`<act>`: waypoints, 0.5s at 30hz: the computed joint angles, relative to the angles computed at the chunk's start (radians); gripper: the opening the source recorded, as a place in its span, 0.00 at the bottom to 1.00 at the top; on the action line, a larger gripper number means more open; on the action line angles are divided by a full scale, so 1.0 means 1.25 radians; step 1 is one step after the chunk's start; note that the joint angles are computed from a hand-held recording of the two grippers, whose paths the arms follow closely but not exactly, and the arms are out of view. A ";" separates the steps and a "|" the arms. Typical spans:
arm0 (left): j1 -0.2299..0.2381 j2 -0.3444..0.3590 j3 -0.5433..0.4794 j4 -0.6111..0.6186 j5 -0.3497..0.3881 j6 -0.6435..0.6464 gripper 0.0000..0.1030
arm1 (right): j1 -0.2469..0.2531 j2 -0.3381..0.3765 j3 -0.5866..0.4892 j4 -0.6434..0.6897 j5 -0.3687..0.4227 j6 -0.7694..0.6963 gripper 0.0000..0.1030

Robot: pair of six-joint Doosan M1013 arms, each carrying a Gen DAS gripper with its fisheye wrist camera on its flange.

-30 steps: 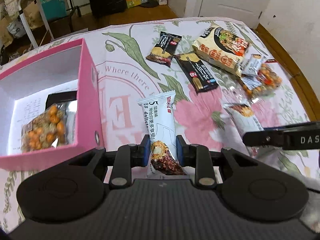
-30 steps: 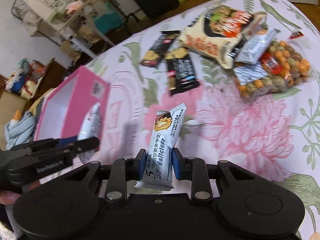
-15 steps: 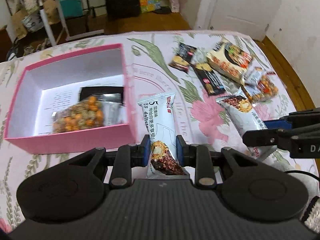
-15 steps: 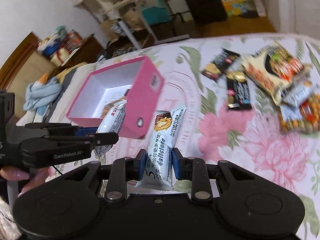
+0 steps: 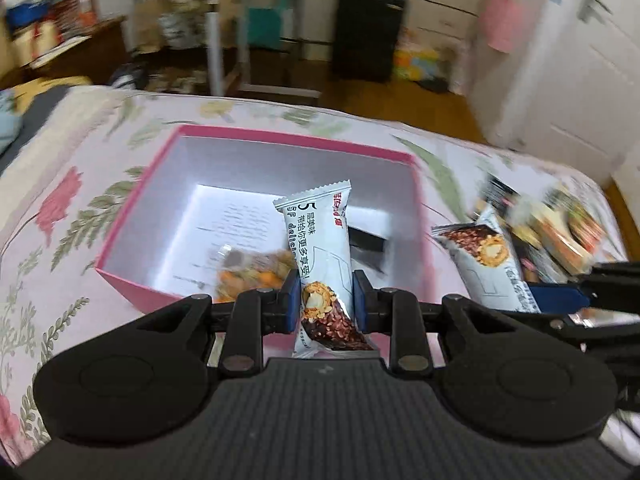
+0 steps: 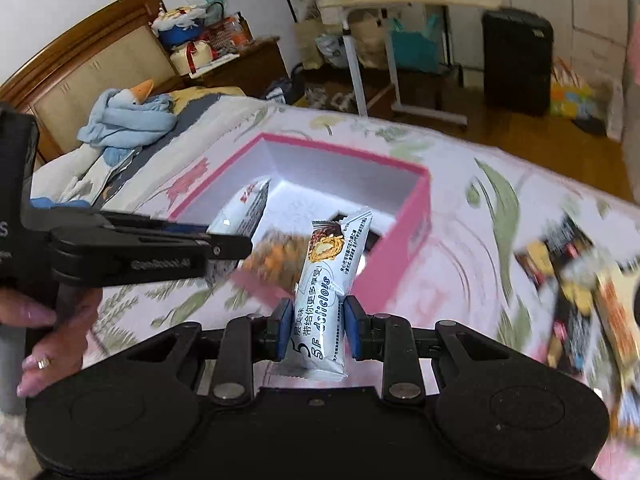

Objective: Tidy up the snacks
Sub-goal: 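Carry both white bars into the pink box and open both tools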

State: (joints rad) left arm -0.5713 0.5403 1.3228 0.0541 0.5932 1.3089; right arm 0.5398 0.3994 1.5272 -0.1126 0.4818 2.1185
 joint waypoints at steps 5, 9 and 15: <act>0.009 0.051 -0.043 0.076 0.000 -0.116 0.25 | -0.010 0.052 -0.040 0.024 -0.033 -0.051 0.31; 0.018 0.087 -0.091 0.063 0.053 -0.111 0.27 | -0.013 0.086 -0.068 0.042 -0.033 -0.099 0.31; 0.022 0.077 -0.087 0.023 0.048 -0.088 0.50 | -0.017 0.088 -0.049 0.125 -0.085 -0.167 0.46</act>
State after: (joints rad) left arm -0.5440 0.6367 1.2138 0.0828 0.6535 1.1986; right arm 0.5189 0.5089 1.4664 0.0437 0.3759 1.9095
